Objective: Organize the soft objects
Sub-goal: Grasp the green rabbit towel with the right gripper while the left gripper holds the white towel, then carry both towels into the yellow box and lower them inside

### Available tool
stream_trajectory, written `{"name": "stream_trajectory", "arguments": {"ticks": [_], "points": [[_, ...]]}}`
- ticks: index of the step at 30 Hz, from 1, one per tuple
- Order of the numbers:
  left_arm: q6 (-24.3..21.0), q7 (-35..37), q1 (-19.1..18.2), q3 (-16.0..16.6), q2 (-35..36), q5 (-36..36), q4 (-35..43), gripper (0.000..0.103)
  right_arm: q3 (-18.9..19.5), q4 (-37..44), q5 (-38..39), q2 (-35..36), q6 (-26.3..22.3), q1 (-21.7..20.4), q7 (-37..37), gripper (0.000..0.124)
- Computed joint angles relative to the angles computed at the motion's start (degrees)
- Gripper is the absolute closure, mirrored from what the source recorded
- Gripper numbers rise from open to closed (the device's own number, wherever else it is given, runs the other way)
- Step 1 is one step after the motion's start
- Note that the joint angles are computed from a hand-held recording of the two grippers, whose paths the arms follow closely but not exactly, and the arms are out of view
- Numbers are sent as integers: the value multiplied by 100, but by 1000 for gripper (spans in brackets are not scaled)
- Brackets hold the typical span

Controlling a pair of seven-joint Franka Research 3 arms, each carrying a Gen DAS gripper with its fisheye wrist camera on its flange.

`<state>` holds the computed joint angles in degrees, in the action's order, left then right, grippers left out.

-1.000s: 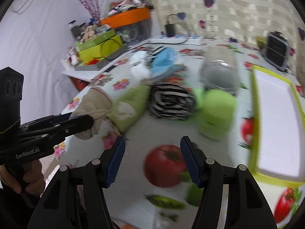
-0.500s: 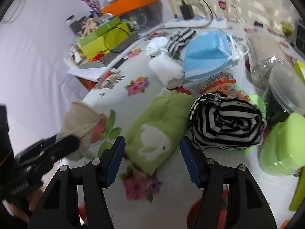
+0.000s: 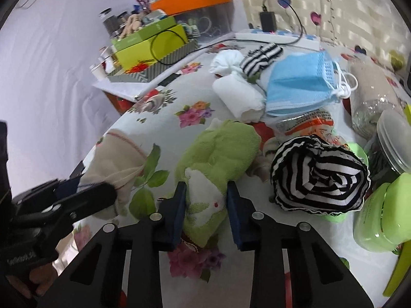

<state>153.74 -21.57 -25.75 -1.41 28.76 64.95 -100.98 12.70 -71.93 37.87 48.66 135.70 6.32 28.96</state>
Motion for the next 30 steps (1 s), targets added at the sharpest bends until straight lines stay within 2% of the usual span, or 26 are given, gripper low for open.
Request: {"name": "stream_trajectory", "arguments": {"ticks": [7, 14, 19, 25, 30], "points": [[-166, 46, -113, -39, -4, 53, 160, 59, 305, -810, 756, -606, 124, -473, -954, 93], [-192, 562, -240, -100, 292, 6, 800, 59, 169, -1317, 1646, -1106, 142, -811, -1527, 93], [-95, 1382, -362, -98, 780, -346, 1625, 59, -31, -1391, 2102, -1245, 233, -1032, -1528, 93], [-20, 2648, -510, -104, 1560, -1077, 2885, 59, -212, -1170, 2311, -1143, 465, -1215, -1225, 93], [-218, 3883, -572, -247, 2440, -1879, 4299, 59, -284, -776, 2220, -848, 620, -1372, -800, 93]]}}
